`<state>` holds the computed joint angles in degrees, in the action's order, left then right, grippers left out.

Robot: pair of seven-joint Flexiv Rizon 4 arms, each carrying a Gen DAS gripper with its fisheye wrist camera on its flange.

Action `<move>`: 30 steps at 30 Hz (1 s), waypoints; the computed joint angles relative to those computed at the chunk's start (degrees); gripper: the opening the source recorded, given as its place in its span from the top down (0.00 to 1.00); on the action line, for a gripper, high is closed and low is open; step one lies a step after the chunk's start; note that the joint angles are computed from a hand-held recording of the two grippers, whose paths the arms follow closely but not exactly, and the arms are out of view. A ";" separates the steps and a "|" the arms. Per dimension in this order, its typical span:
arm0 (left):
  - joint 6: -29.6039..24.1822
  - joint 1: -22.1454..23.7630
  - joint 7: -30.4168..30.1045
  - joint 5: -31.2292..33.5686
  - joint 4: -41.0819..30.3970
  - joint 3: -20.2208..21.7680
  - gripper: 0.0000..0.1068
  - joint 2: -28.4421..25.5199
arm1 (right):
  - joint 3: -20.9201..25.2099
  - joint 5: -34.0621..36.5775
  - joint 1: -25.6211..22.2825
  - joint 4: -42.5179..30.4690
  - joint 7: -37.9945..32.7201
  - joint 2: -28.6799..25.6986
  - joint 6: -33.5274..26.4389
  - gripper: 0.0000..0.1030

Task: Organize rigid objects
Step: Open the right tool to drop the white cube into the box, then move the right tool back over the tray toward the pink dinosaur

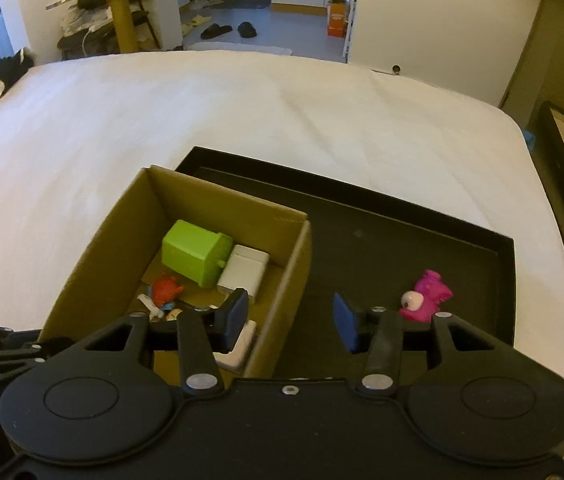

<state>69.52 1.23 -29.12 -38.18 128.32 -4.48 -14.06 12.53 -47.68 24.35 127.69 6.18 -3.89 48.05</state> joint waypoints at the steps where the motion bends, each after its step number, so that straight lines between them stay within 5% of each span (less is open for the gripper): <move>1: 0.61 -0.26 -0.30 0.43 0.19 0.14 0.84 0.06 | -0.04 -0.34 -0.23 0.79 0.69 0.51 0.73 0.51; 17: 6.52 -1.24 -3.62 5.45 1.94 -0.03 0.83 1.00 | 0.29 -10.70 -5.56 12.31 12.09 7.32 7.80 0.35; 23: 9.55 -1.38 -3.32 6.98 3.04 -0.95 0.82 1.64 | -0.35 -20.05 -8.78 16.24 19.84 9.07 11.83 0.20; 25: 10.50 -1.56 -3.78 7.51 3.37 -0.89 0.79 1.84 | -0.82 -24.14 -9.99 17.47 23.29 9.68 13.48 0.13; 30: 17.31 -0.82 -0.89 1.98 5.79 -4.30 0.44 2.62 | -1.52 -32.13 -12.00 19.04 29.21 10.95 14.58 0.08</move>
<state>86.83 0.42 -30.02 -36.20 134.12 -8.77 -11.43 11.00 -79.81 12.35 146.73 35.39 7.05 62.63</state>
